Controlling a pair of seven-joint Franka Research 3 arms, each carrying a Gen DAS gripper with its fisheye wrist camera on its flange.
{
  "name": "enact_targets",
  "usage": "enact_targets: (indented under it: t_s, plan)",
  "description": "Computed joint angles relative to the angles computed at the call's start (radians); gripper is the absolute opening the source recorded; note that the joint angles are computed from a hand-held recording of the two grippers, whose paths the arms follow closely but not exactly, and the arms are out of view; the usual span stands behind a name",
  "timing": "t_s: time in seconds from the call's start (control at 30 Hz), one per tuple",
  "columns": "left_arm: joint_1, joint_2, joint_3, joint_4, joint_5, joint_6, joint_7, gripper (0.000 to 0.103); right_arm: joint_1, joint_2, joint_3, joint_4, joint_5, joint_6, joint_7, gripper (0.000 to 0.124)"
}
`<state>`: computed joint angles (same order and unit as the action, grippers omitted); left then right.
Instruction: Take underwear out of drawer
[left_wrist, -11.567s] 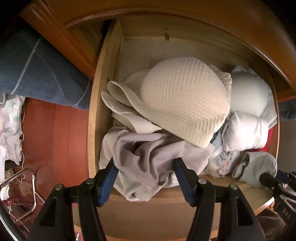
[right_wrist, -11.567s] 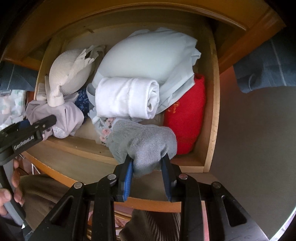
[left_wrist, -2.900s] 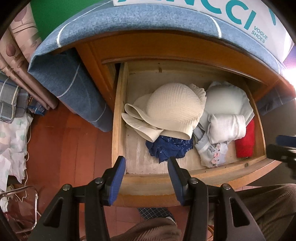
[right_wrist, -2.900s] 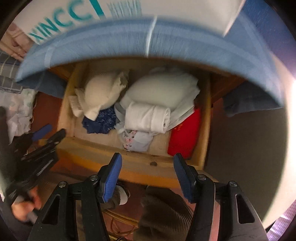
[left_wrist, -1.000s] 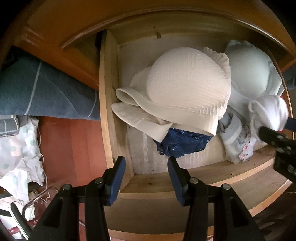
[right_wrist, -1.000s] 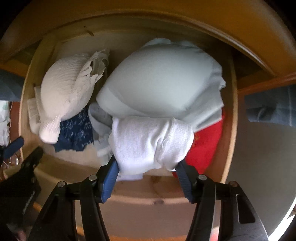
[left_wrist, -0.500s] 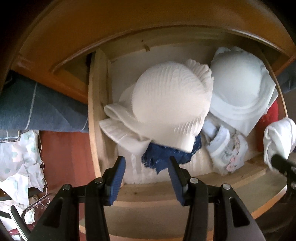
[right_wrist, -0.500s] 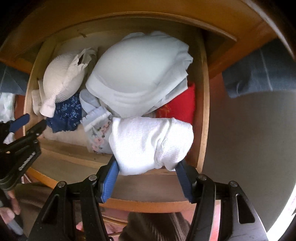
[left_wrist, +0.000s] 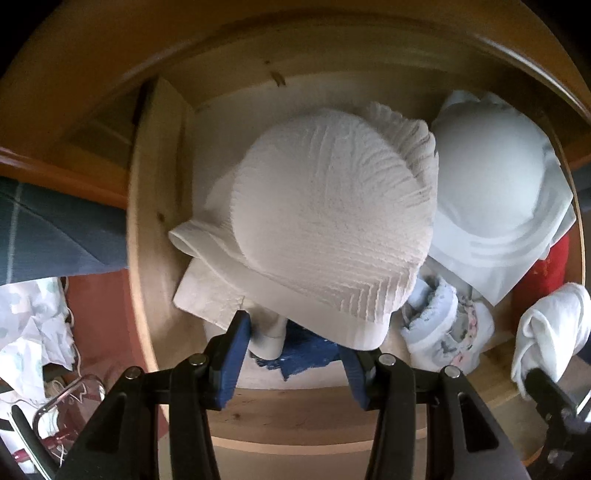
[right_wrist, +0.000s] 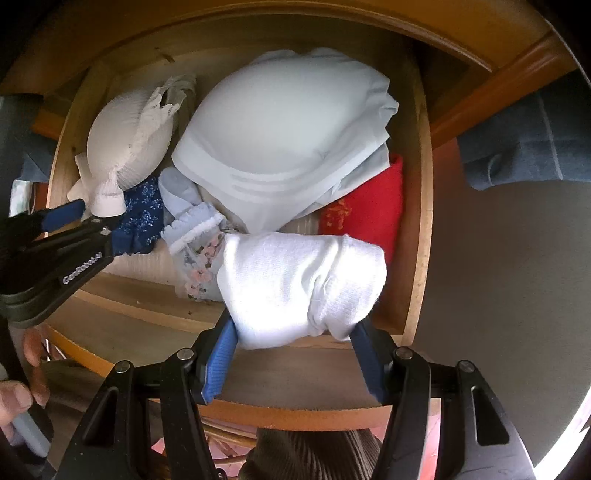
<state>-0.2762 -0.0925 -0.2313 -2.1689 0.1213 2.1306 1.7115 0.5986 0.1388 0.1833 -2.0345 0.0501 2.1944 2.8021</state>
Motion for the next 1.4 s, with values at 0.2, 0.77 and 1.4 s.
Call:
enact_targets:
  t_s: [0.2, 0.77, 1.4]
  plan:
    - [-0.003, 0.046, -0.009, 0.041, 0.017, -0.012, -0.015, 0.048, -0.020, -0.075, 0.005, -0.093, 0.035, 0.038, -0.029, 0.056]
    - [0.026, -0.052, 0.039, -0.024, -0.177, 0.033, 0.158, 0.003, -0.031, -0.169, 0.037, -0.167, 0.065, 0.043, -0.009, 0.057]
    - [0.043, -0.179, 0.073, -0.071, -0.192, -0.065, 0.214, 0.002, -0.043, -0.231, 0.049, -0.240, 0.093, 0.090, -0.003, 0.058]
